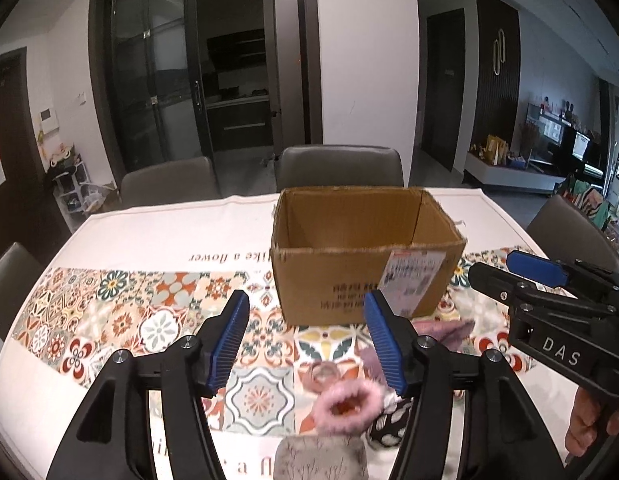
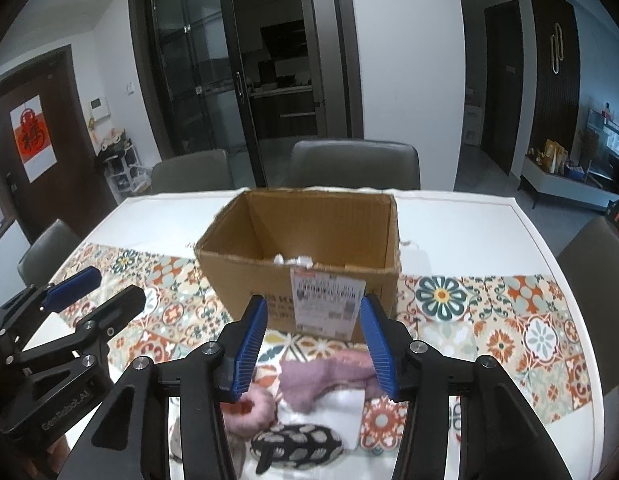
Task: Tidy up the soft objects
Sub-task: 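Move both tools back toward the remaining soft items on the table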
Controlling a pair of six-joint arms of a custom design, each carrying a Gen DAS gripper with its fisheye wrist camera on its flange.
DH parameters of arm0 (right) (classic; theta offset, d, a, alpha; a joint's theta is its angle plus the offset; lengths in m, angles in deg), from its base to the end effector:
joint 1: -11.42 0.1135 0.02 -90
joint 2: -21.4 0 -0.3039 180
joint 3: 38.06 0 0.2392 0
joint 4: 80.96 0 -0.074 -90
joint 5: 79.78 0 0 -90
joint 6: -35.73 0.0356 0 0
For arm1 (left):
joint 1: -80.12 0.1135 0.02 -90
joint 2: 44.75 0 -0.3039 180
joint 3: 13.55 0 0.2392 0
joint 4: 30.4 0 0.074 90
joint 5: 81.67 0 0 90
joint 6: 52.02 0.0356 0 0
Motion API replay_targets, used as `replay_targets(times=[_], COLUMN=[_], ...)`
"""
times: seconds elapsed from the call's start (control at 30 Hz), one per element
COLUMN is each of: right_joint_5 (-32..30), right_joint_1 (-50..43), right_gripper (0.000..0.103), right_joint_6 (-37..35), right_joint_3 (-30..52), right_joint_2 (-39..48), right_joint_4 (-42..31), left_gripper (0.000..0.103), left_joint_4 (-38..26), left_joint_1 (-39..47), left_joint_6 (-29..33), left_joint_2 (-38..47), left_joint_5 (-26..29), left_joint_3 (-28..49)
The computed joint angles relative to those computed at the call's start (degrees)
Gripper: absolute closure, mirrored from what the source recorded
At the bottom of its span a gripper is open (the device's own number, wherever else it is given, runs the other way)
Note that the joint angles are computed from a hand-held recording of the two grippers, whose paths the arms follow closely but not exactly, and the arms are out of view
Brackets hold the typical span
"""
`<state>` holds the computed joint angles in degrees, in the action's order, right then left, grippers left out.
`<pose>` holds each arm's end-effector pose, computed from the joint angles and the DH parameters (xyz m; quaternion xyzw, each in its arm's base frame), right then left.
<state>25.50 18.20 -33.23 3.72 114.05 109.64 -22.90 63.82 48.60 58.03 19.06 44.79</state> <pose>0.2669 0.0223 0.1615 0.1671 0.8854 -0.0169 0.4335 0.3294 -0.1032 0.1769 0.2480 0.8566 -0.1056 0.4400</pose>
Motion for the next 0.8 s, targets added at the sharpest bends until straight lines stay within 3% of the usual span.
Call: replay_targets(times=[0.4,0.8], right_joint_5=[2.1,0.8], right_joint_1=[6.1,10.0], right_gripper=[0.05,0.047], right_joint_6=[3.5,6.3], right_joint_3=[-4.6,-6.1], right_joint_2=[0.3,6.7], right_joint_4=[1.1,2.5], left_gripper=[0.04,0.038], left_joint_4=[2.0,2.5], left_joint_1=[2.8,5.7], left_joint_6=[3.0,5.3], left_joint_2=[-2.3,1.6], left_joint_5=[0.7,2.3], left_joint_3=[-8.8,-13.0])
